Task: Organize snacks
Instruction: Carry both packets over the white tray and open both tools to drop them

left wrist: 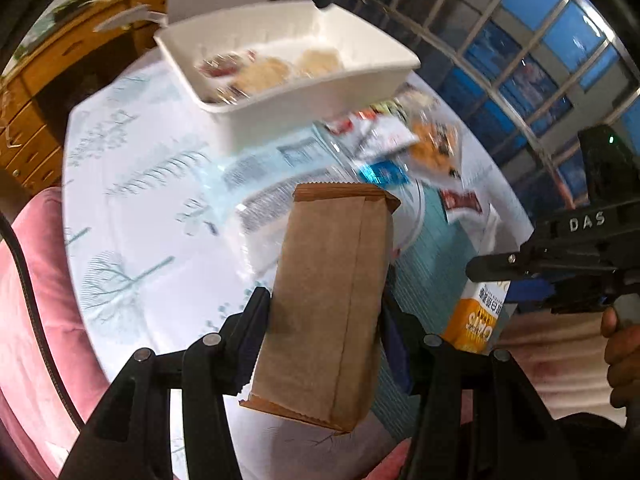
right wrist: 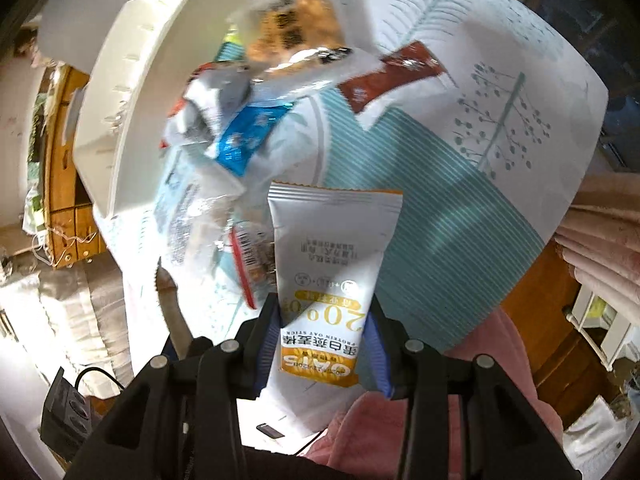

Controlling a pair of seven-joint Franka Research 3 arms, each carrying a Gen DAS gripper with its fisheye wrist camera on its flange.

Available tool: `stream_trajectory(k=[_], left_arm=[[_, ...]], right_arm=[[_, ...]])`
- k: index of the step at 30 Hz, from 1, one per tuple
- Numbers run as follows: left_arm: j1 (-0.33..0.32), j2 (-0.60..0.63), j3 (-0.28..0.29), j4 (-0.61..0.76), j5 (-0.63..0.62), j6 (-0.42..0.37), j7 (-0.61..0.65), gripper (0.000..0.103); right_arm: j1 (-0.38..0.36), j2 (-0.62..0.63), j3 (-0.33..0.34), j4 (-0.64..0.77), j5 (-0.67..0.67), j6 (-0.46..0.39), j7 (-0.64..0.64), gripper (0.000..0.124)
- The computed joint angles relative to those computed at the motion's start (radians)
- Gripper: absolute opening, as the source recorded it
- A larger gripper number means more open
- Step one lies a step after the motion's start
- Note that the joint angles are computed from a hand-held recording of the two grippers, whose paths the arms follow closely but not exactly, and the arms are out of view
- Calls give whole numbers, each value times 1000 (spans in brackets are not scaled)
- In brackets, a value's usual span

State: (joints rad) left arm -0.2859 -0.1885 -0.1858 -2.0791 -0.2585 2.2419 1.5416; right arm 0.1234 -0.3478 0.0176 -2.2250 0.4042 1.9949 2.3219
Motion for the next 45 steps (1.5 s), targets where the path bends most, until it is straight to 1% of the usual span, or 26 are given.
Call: stream_trajectory(k=[6, 9, 12, 14, 17, 25, 33, 36, 38, 42, 43, 44, 45], left_arm=[[26, -10, 13, 46, 21, 6, -58, 52], [38, 18, 12, 106, 47, -2, -88, 52], [47, 46, 17, 158, 20, -9, -107, 52], [54, 74, 13, 199, 18, -10, -125, 52], [65, 124, -3, 264, 87, 1, -178, 52], [79, 286, -22, 440, 187, 31, -333, 52], [64, 456, -32, 636, 278, -4, -461, 52], [54, 501, -31, 686, 309, -16, -493, 52], [43, 542, -27, 739, 335, -42, -519, 52], [40, 574, -29, 779, 342, -69, -541, 54], [40, 581, -31, 791, 339, -78, -540, 54], [40, 579, -31, 789, 341, -78, -542, 55], [41, 579, -31, 787, 342, -75, -543, 57]], right_arm=[[17, 50, -6, 76, 11, -12, -72, 41], [14, 94, -20, 136, 23, -27, -116, 41], [10, 149, -27, 205, 31, -37, -157, 41], [5, 193, -32, 265, 35, -47, -181, 41], [-9, 246, -42, 347, 32, -62, -214, 41], [-61, 424, -65, 595, 31, -111, -310, 41], [-117, 623, -66, 859, 17, -139, -417, 41], [-133, 673, -61, 911, 17, -109, -462, 41], [-142, 679, -60, 906, 17, -84, -481, 41], [-165, 693, -54, 899, 50, -43, -514, 43], [-172, 702, -50, 906, 66, -36, -529, 45], [-175, 705, -49, 909, 71, -37, -536, 54], [-177, 706, -49, 909, 73, -35, -537, 58]])
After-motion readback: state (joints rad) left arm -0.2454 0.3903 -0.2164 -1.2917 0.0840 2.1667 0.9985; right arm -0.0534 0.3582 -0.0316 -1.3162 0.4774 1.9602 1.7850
